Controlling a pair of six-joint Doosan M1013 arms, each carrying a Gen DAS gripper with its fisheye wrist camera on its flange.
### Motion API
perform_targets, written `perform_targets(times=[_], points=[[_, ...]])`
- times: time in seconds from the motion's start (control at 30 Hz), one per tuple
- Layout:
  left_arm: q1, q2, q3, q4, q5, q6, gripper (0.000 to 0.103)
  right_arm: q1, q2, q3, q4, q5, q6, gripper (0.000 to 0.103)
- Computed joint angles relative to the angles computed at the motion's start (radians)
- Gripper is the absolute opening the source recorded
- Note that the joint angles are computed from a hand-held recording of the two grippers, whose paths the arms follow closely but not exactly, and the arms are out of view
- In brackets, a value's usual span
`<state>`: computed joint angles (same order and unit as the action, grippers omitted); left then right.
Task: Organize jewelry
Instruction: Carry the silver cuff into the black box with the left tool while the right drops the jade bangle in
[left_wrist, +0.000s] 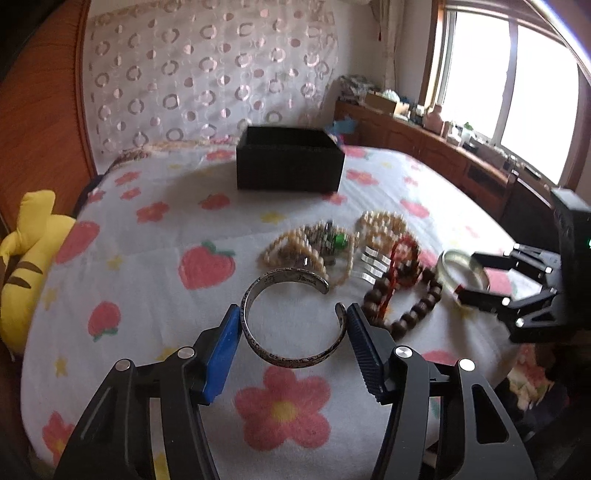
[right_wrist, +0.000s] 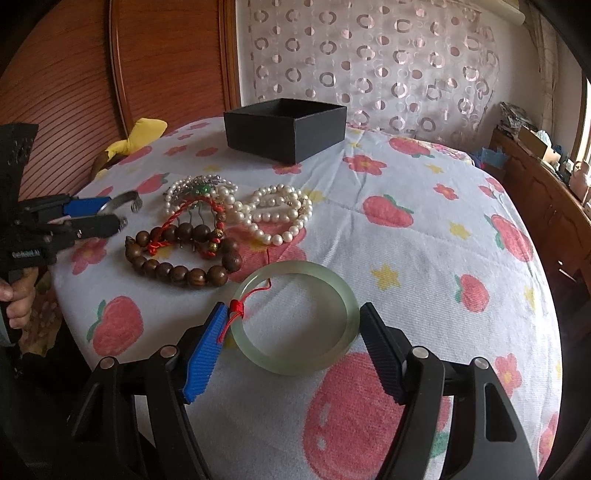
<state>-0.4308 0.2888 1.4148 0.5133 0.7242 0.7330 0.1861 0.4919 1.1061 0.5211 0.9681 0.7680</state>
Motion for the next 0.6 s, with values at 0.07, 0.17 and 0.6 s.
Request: perform_targets(times=[0.07, 0.17, 0.6], points=[[0.0, 0.002, -0.011, 0.019, 0.0, -0.004, 0.056, -0.002, -0.003, 0.001, 0.015, -0.004, -0.009, 0.074], [0.003, 0.012, -0.041, 0.034, 0.003, 0.008, 0.056, -0.003, -0.002, -0.008, 0.029, -0.006, -0.015, 0.074], [0.048, 0.129, -0.259, 0.025, 0.012, 0.13, 0.056, -0.008, 0.048, -0.116, 0.069, 0.008, -0.027, 0.074]])
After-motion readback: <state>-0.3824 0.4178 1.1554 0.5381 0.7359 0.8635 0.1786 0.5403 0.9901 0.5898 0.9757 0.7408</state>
